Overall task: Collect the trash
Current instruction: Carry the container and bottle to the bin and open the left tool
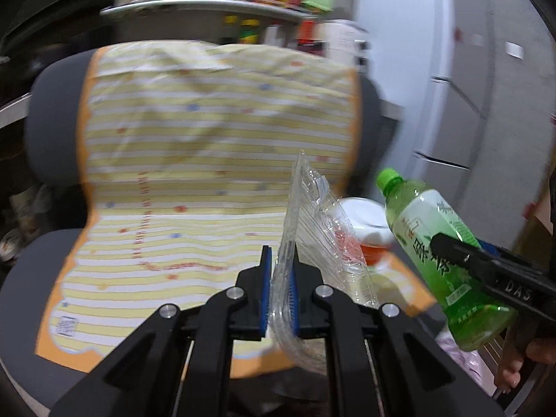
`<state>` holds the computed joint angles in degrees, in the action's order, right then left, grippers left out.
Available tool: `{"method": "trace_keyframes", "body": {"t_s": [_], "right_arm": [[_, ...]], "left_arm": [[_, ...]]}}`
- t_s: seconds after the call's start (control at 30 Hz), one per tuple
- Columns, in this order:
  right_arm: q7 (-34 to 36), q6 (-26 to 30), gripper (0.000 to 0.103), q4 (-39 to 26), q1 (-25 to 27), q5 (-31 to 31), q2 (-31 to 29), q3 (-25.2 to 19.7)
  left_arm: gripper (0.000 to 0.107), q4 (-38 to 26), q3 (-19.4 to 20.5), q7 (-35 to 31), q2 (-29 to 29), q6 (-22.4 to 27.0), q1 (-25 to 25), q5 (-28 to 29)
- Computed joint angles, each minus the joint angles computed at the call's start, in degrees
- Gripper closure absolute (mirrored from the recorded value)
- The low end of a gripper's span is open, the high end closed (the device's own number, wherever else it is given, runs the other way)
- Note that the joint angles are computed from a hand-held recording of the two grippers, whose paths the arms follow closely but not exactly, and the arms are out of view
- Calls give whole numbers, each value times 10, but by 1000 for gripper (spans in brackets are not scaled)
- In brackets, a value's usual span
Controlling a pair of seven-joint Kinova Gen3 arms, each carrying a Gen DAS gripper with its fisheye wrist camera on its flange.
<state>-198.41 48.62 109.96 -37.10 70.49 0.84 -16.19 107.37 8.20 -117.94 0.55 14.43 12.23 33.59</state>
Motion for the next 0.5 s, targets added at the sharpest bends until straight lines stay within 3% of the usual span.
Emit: {"method": "trace_keyframes", "body": {"t_s": [0.1,0.3,0.37,0.43,0.5], "right_arm": [[-61,70,43,59,40,2,-60,-80],[-90,210,43,114,146,-87,-142,-237],[-109,256,43,127,145,-122,-159,-254],[-134,296,43,141,102,-142,-168,-237],[-162,326,43,158,81,-166,-182,-233]], "left_arm": [[100,-3,13,-70,-3,18,13,63],[100,-29,45,-199,23,73,48,159],[100,-43,57,-211,38,97,56,153],[100,-64,73,-189,58,121,69,112],[100,-95,61,-163,88,158,112,66]]}}
